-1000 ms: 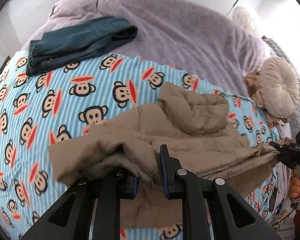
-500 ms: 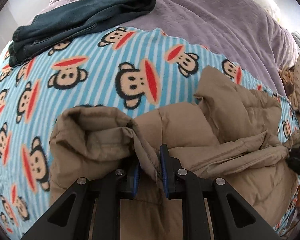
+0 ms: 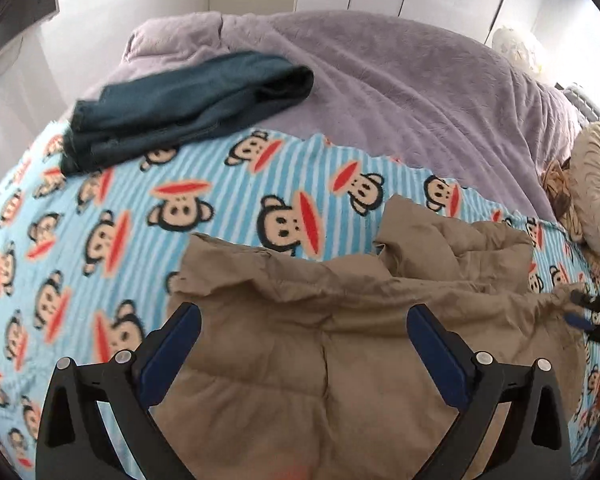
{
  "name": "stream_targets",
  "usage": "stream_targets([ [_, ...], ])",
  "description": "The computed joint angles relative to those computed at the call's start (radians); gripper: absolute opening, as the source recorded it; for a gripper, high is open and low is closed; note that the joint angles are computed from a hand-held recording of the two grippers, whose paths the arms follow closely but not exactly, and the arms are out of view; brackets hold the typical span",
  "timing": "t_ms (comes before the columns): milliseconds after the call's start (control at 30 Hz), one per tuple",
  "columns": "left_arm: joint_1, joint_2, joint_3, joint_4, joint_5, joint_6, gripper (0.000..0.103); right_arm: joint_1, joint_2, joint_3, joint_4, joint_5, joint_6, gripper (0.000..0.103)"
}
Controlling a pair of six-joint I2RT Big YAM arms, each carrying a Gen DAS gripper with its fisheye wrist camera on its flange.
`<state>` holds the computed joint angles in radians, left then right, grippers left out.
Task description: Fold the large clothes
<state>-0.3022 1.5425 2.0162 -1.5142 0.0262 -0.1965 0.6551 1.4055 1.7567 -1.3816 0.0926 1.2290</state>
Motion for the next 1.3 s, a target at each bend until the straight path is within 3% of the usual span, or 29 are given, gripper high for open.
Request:
stream_targets([
  [33, -0.004, -0.003, 0.008, -0.008, 0.021, 0.021, 0.095, 0.020, 0.003, 0.028, -0.016, 0.033, -0.025, 0.073],
  [100, -0.020, 0.007, 0.025, -0.045, 0.084, 0.063, 0.077, 0.049, 0.008, 0.054, -0.004, 0.044, -0.060, 0.056],
  [133, -0.029, 0.010, 0.023, -0.059, 0.129, 0.079, 0.061, 0.062, 0.019, 0.068, 0.001, 0.032, -0.079, 0.036],
  [167, -0.041, 0.012, 0.018, -0.067, 0.168, 0.094, 0.048, 0.078, 0.047, 0.093, 0.006, 0.003, -0.113, 0.025],
  [200, -0.068, 0.018, 0.009, -0.070, 0.198, 0.115, 0.045, 0.090, 0.070, 0.110, 0.017, -0.017, -0.131, 0.024],
  [333, -0.172, 0.016, -0.038, -0.016, 0.164, 0.157, 0.045, 0.132, 0.165, 0.157, 0.055, -0.078, -0.227, 0.019],
  [433, -0.204, 0.006, -0.078, 0.071, 0.016, 0.186, 0.045, 0.145, 0.226, 0.183, 0.029, -0.059, -0.289, 0.019],
  [600, -0.094, 0.019, -0.131, 0.120, -0.120, 0.154, 0.045, 0.086, 0.122, 0.021, 0.052, -0.012, -0.309, 0.014],
  [700, -0.023, 0.012, -0.169, 0.143, -0.090, 0.115, 0.045, 0.019, 0.035, -0.084, 0.042, 0.018, -0.306, 0.012],
  [767, -0.008, 0.004, -0.198, 0.169, -0.088, 0.116, 0.045, -0.027, -0.014, -0.151, 0.050, 0.039, -0.307, 0.001],
  [800, -0.007, 0.000, -0.214, 0.187, -0.093, 0.123, 0.045, -0.046, -0.036, -0.182, 0.062, 0.034, -0.301, 0.000],
  [967, 0.000, 0.018, -0.254, 0.246, -0.074, 0.072, 0.045, -0.124, -0.117, -0.336, 0.202, -0.003, -0.228, 0.000],
  [1167, 0.009, 0.047, -0.249, 0.262, -0.056, 0.038, 0.045, -0.168, -0.145, -0.454, 0.357, -0.030, -0.142, 0.000],
  [1300, 0.006, 0.054, -0.219, 0.230, -0.071, 0.035, 0.045, -0.156, -0.132, -0.426, 0.310, -0.007, -0.144, 0.000],
])
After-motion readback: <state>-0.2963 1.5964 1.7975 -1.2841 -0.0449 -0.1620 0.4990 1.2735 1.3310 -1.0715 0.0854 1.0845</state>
